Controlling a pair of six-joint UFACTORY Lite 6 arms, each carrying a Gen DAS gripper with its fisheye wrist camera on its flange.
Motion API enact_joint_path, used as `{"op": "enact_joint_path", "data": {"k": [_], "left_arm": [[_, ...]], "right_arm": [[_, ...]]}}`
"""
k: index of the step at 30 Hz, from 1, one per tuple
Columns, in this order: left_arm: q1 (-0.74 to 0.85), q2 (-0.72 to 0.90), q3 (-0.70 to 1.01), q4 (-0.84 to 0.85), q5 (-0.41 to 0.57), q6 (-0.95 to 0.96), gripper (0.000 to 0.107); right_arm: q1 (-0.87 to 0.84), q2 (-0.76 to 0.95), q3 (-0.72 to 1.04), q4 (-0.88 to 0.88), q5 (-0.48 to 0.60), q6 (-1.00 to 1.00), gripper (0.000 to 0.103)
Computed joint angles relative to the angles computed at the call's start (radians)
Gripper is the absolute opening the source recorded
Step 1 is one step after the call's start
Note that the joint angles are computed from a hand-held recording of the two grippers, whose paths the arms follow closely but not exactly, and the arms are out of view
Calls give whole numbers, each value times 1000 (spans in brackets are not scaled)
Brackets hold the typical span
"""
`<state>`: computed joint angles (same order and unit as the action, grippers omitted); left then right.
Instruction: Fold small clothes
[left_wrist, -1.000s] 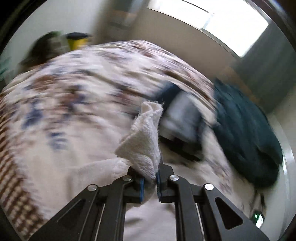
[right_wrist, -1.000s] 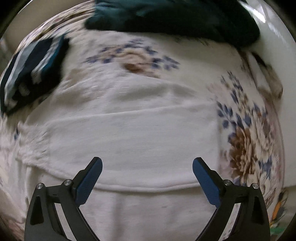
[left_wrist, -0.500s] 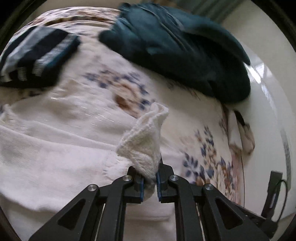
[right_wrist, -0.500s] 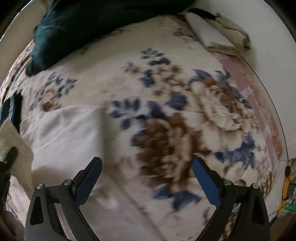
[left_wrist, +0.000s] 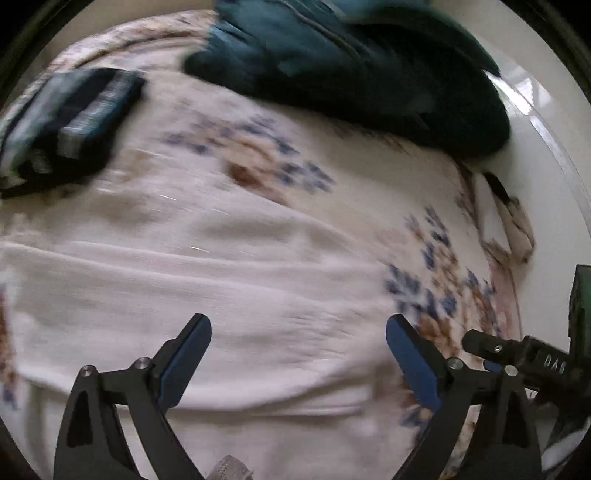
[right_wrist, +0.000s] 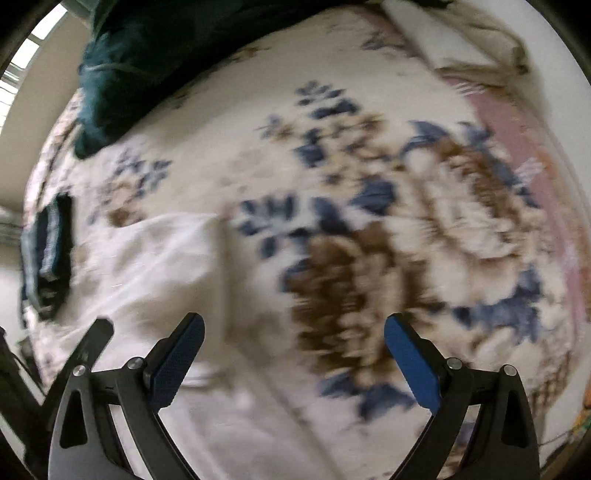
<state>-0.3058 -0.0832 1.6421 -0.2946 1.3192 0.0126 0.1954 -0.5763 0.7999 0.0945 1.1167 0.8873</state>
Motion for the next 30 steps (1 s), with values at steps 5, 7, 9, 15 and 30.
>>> {"op": "enact_joint_path", "data": {"k": [5, 7, 9, 15, 30], "left_arm": [[418, 94, 184, 76, 85, 183, 97], [531, 140, 197, 148, 44, 236, 97], [614, 194, 177, 228, -21, 266, 97], [713, 464, 197, 366, -163, 245, 97], [790, 465, 380, 212, -37, 446, 101]], "right_arm": [[111, 187, 47, 135, -236, -40, 97], [156, 306, 97, 150, -279, -58, 88], [209, 415, 160, 84, -270, 6, 85], [264, 488, 176, 55, -283, 61, 80], [319, 387, 106, 53, -154, 135, 81]]}}
